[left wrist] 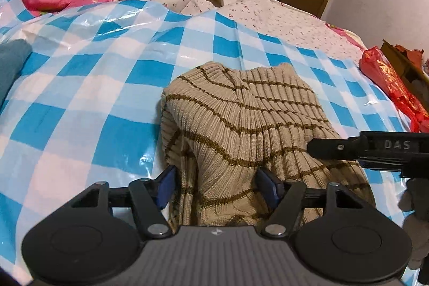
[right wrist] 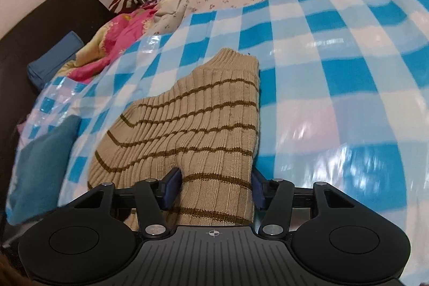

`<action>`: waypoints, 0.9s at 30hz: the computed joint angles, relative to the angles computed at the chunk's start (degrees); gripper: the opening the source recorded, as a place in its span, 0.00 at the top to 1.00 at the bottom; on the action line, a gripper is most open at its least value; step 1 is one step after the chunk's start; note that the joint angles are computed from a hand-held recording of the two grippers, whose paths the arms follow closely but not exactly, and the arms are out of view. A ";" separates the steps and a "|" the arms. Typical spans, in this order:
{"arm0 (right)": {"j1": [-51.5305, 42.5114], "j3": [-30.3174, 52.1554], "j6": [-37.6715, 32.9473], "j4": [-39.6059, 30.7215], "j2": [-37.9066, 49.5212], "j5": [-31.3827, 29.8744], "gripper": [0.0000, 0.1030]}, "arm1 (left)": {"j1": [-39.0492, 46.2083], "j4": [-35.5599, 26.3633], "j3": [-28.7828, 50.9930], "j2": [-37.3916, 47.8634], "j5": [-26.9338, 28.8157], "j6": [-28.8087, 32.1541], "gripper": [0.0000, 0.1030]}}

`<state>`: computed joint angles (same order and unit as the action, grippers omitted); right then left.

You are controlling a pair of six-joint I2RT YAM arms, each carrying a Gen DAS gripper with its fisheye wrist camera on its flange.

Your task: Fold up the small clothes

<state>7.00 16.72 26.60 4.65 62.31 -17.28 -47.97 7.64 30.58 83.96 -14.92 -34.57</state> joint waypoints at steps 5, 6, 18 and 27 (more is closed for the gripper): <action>2.01 -1.88 -2.43 -16.74 -21.13 4.95 0.47 | -5.21 -6.83 -2.98 -8.63 -6.97 -1.72 0.29; 3.78 -2.26 -2.98 -20.57 -25.70 6.48 0.47 | -6.27 -8.25 -3.39 -9.53 -8.07 -2.13 0.29; 15.54 -5.12 -4.27 -29.29 -29.97 16.18 0.44 | -10.27 -17.62 -4.28 -11.69 -12.06 -3.43 0.24; 23.80 -4.05 1.24 -40.87 -42.68 22.69 0.44 | -19.71 -29.34 -0.96 -16.00 -20.55 -11.35 0.25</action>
